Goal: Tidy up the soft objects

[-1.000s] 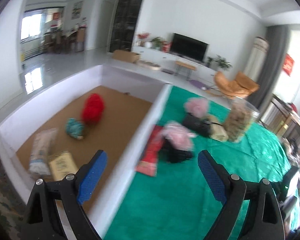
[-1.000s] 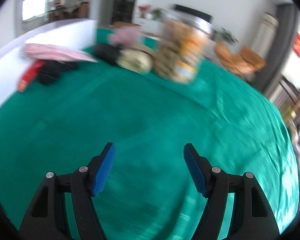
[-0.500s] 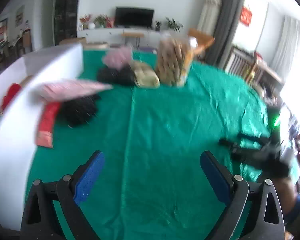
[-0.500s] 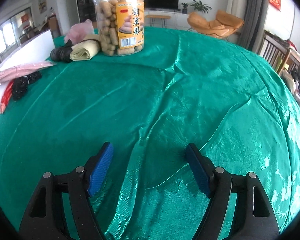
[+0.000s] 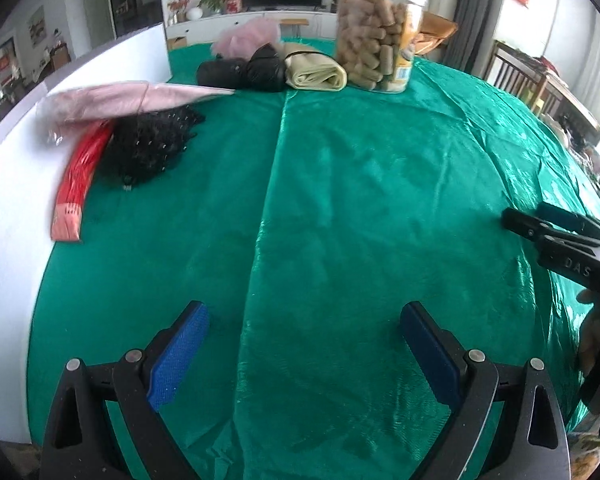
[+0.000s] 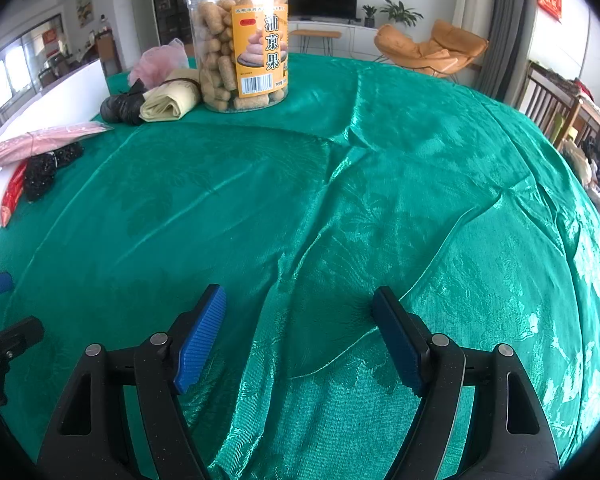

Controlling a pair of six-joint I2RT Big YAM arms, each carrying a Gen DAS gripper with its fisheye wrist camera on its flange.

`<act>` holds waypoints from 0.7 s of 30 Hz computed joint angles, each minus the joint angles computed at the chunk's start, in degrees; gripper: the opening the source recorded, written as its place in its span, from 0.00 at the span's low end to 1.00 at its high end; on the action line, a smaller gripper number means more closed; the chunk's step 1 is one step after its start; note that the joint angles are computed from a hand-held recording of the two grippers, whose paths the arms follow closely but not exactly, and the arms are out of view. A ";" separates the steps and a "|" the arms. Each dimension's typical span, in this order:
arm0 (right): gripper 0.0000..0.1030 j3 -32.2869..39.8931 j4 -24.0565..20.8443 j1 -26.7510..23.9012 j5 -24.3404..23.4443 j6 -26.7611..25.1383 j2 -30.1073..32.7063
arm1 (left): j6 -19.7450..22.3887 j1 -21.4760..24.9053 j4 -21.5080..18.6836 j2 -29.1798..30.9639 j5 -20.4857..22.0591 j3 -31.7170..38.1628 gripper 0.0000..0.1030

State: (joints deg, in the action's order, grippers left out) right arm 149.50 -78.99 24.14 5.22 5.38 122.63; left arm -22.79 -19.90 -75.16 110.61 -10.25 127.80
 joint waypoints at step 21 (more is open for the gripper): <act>0.76 0.06 -0.07 0.00 0.08 0.00 0.03 | -0.43 -0.17 -2.57 0.72 -3.23 0.94 1.00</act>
